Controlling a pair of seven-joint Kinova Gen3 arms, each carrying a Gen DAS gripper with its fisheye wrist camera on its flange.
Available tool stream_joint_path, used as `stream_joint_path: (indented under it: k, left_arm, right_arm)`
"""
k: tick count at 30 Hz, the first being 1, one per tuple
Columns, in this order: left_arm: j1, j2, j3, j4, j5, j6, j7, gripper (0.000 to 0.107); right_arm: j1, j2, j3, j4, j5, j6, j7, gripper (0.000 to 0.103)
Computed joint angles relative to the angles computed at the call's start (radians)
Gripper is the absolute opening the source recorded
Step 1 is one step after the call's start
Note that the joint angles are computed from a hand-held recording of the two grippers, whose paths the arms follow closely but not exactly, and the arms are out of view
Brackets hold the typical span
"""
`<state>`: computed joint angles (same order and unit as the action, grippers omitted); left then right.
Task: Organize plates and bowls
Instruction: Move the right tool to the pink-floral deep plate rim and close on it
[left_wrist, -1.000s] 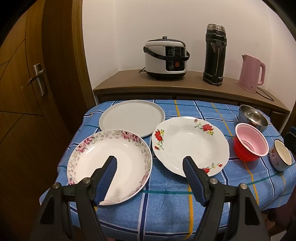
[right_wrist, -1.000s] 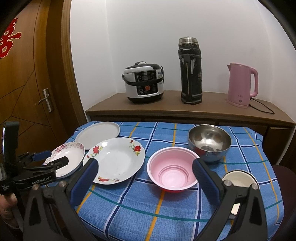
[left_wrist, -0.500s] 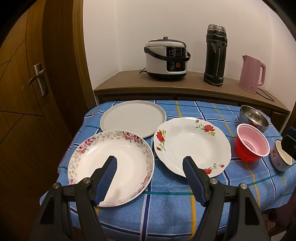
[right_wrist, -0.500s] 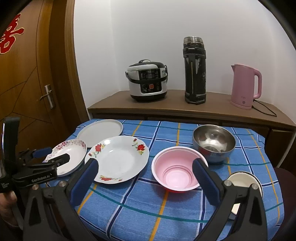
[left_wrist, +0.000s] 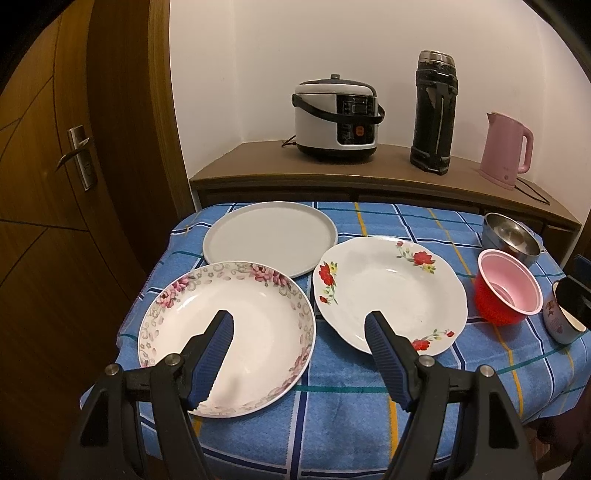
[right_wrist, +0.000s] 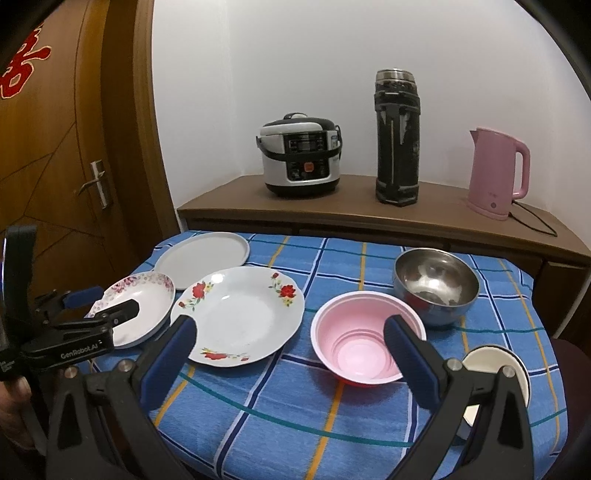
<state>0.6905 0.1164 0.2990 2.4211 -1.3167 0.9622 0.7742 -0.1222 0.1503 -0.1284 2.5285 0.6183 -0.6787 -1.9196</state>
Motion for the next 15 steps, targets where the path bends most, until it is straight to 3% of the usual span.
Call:
stream_joint_path:
  k: [6, 9, 15]
  left_arm:
    - [-0.004, -0.001, -0.002, 0.015, -0.015, -0.004, 0.023, 0.075]
    - [-0.005, 0.000, -0.001, 0.023, -0.017, 0.003, 0.035, 0.075]
    - [-0.024, -0.014, -0.011, 0.058, -0.021, 0.008, 0.074, 0.075]
  right_arm:
    - [-0.019, 0.008, -0.012, -0.014, -0.011, 0.028, 0.002, 0.101]
    - [-0.028, 0.012, -0.026, -0.033, 0.013, 0.057, -0.021, 0.090]
    - [-0.059, 0.046, -0.063, -0.089, 0.054, 0.117, -0.063, 0.079]
